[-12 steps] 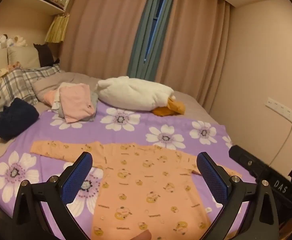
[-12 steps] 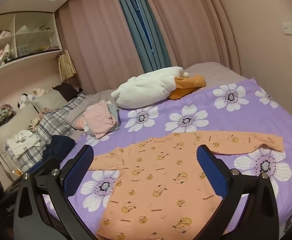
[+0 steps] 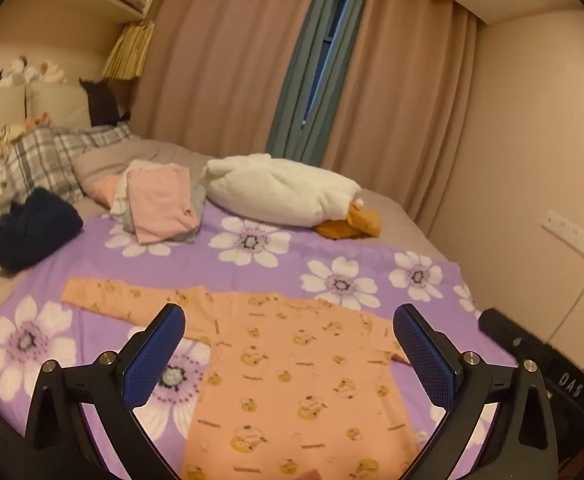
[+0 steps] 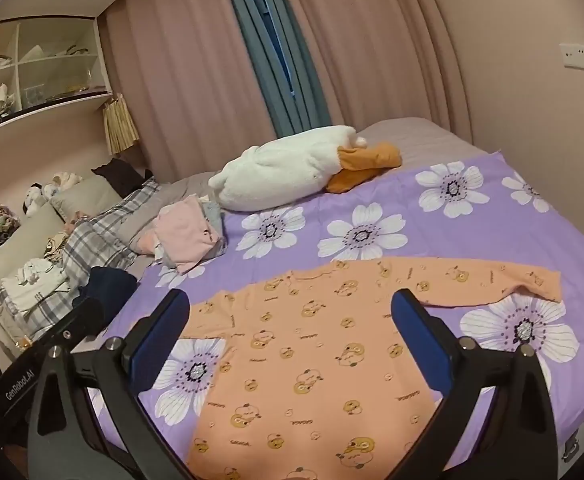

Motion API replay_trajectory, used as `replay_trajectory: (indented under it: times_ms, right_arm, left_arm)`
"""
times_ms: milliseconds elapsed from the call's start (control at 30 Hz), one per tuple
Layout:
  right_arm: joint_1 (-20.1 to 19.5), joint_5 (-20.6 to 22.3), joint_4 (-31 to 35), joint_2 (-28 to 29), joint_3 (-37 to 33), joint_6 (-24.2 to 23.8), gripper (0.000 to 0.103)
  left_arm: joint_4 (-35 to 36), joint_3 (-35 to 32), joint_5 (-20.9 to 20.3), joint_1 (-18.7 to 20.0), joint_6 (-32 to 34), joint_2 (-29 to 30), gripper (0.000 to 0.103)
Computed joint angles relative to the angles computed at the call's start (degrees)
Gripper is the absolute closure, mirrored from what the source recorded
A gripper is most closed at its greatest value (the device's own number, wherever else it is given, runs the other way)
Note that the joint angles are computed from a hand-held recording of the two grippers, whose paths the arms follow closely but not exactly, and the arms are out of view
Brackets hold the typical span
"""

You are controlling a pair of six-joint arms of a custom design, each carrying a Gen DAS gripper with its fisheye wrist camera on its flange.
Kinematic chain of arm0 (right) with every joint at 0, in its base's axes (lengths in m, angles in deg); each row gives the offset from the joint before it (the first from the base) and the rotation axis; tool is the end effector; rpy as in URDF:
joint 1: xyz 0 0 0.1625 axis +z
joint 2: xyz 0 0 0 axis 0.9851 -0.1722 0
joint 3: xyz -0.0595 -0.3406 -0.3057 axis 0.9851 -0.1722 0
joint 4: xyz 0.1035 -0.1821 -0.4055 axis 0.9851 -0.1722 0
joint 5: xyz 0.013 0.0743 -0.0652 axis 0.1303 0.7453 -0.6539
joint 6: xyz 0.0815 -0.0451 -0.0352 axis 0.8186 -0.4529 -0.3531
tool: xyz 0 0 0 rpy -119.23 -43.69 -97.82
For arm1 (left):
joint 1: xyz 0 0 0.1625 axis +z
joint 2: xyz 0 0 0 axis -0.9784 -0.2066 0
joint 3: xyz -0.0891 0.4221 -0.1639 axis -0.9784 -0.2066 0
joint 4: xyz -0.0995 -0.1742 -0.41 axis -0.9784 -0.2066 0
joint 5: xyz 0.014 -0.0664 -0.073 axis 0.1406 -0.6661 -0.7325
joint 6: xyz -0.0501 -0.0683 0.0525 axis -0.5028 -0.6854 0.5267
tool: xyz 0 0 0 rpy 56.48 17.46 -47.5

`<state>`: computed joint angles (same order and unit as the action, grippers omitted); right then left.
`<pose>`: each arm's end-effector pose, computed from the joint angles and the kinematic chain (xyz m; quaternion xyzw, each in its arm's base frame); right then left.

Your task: Fold small clothes

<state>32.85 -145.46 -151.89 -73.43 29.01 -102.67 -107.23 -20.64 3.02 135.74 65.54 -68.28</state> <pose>0.4384 -0.8124 0.2661 0.1759 -0.8422 0.4764 0.1810 -0.2744 -0.8082 0.4009 0.1410 0.8041 -0.5309 0.2274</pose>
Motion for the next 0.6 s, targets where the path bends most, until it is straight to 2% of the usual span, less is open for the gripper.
replay_trajectory:
  times_ms: [100, 200, 267, 433, 600]
  right_arm:
    - [0.3, -0.6, -1.2, 0.6, -0.9, -1.7, 0.003]
    - [-0.1, 0.1, -0.9, 1.5, -3.3, -1.3, 0.005]
    - [-0.2, -0.2, 0.4, 2.1, -5.0, -0.4, 0.005]
    - [-1.3, 0.3, 7.0, 2.5, -6.9, 3.8, 0.005]
    - [-1.3, 0.8, 7.9, 2.0, -6.3, 3.2, 0.005]
  left_arm:
    - [-1.6, -0.8, 1.3, -0.1, 2.9, 0.8, 0.0]
    - [-0.1, -1.0, 0.7, 0.3, 0.2, 0.4, 0.0]
    - [1.0, -1.2, 0.0, 0.6, -1.2, 0.2, 0.0]
    - [1.6, -2.4, 1.7, 0.6, -2.1, 1.0, 0.0]
    - [4.0, -1.9, -0.8, 0.7, -3.4, 0.4, 0.0]
